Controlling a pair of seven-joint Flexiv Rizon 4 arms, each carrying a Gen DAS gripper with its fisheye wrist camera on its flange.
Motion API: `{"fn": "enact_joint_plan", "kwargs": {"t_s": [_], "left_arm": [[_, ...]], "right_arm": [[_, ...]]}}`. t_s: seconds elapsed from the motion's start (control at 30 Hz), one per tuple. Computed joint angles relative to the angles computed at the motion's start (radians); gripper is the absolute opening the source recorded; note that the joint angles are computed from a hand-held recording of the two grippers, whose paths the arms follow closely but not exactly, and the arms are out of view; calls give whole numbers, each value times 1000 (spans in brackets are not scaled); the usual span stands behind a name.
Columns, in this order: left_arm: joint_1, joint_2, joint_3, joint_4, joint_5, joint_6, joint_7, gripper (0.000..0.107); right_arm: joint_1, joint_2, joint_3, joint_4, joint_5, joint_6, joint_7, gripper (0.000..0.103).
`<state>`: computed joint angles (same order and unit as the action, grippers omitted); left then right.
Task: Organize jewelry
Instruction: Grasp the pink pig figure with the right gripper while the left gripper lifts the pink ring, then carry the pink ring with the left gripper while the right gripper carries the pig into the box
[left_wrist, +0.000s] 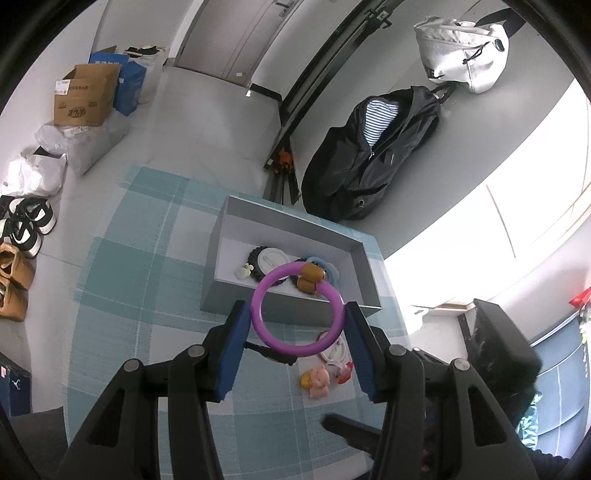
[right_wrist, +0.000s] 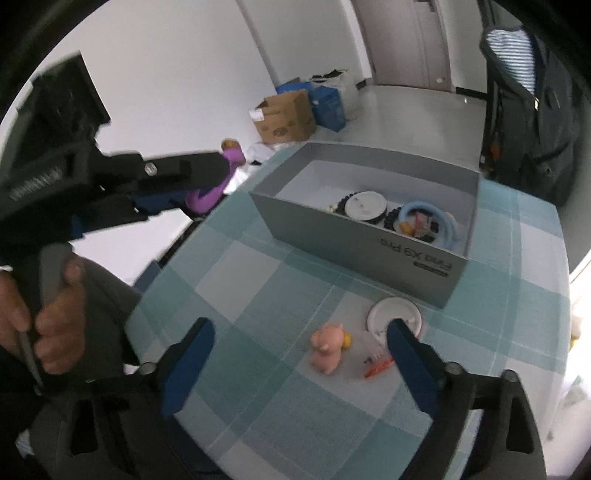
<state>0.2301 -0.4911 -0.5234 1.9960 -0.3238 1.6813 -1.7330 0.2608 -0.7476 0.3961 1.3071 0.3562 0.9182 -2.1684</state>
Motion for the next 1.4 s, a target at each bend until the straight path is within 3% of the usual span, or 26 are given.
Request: {"fn": "enact_joint_plan", "kwargs": {"t_s": [0.13, 0.23, 0.3, 0.47, 0.63, 0.77, 0.93, 1.13, 1.4], "left_arm": [[31, 10, -28, 20, 4, 6, 3, 46], [67, 3, -65, 29, 5, 6, 2, 46], [98, -9, -101, 32, 7, 4, -1, 46], [82, -9, -81, 23, 10, -3, -9, 46], [76, -11, -73, 20, 12, -4, -11, 46], [70, -11, -64, 17, 8, -12, -9, 46], [61, -9, -53, 16, -7, -17, -7, 46], [29, -1, -15, 14, -13, -12, -10, 46], [-124, 15, 163, -23, -26, -48, -16, 46]], "right_arm": [[59, -6, -58, 19, -89, 9, 47, 78], [81, 3, -75, 56, -140, 72, 66, 72], [85, -3, -77, 59, -167, 84, 82, 72], [116, -1, -101, 108, -267, 169, 103, 53], [186, 10, -185, 211, -436, 305, 138, 34], [181, 8, -177, 241, -509, 333, 161, 26], [124, -6, -101, 203, -493, 285, 156, 26], [30, -28, 19, 81, -336, 163, 120, 26], [-29, -36, 69, -40, -106, 32, 70, 26]]}}
